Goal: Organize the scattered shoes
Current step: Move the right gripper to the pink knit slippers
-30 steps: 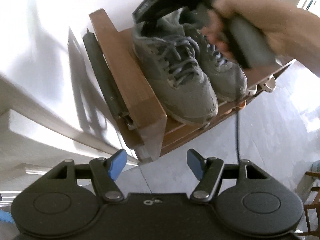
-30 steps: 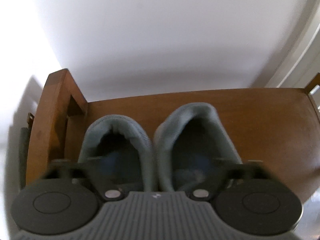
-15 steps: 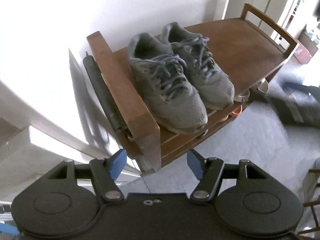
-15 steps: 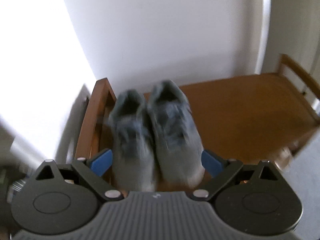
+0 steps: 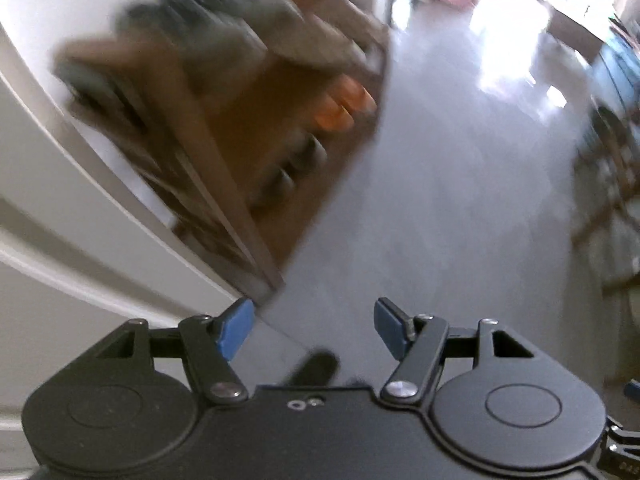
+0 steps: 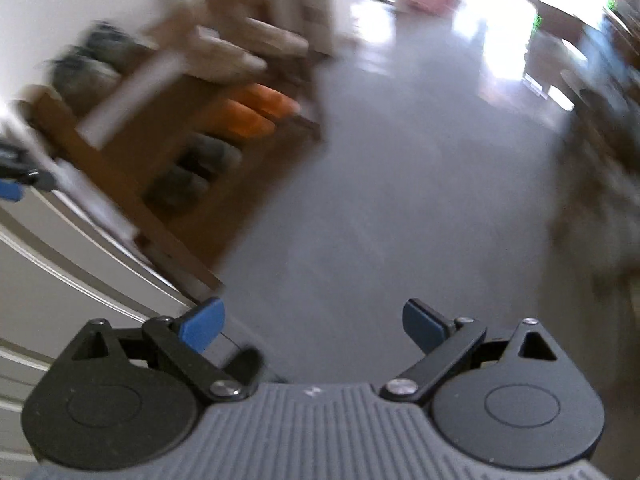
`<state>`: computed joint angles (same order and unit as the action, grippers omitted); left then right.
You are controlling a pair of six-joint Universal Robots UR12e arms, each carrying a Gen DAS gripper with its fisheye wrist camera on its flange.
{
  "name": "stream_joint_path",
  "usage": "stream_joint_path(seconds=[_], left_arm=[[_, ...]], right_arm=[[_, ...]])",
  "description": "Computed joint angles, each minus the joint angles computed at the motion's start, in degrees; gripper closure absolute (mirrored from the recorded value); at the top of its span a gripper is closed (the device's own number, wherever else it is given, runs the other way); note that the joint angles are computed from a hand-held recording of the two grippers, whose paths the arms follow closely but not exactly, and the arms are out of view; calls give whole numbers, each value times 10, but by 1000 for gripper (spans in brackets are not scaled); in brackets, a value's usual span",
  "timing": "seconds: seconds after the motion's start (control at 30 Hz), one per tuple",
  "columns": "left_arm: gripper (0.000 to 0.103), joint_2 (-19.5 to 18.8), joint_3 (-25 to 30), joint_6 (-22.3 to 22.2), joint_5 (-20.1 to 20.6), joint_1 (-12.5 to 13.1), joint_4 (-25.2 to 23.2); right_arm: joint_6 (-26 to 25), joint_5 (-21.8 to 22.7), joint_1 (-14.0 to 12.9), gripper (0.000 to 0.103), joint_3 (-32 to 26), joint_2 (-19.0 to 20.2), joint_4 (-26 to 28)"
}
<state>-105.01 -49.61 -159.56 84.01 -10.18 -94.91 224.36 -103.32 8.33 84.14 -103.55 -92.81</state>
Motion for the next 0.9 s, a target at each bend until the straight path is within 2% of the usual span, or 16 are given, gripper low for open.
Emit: stream_joint_path(seconds=[0.03,0.1,0.13,0.17,0.27,0.33,0.43,0.53,0.67,0.73,0.8,0.9], left_arm=[[36,28,-56,14,0,-5,16],[36,65,-136,31,7,-18,37],[36,83,-180,37,11,-28,44],[36,93,-208,39,8,-33,51],[36,118,-287,40,0,-50,80],[36,135,-355,39,-7,-66,122],[36,150,-435,42,6,-88,181],[36,158,-498,43,10,-102,234],[36,152,-569,36,28,-121,313],[36,146,-584,38,37,-129,337],[36,139,-603,39,46,-137,366],[36,130,-619,41,57,-146,389]], right_arm=[[31,-10,10,6,21,-17,12],[114,-44,55,6,72,-48,50],[135,-53,67,6,89,-59,56],[161,-66,87,6,121,-75,51],[211,-85,120,6,190,-97,30],[213,-70,121,6,246,-115,-12],[213,-64,121,6,325,-131,-78],[217,-80,123,6,406,-137,-162],[207,-120,130,6,484,-134,-235],[211,-133,133,6,509,-130,-264],[196,-115,119,7,545,-121,-324],[167,-109,110,7,563,-100,-354]])
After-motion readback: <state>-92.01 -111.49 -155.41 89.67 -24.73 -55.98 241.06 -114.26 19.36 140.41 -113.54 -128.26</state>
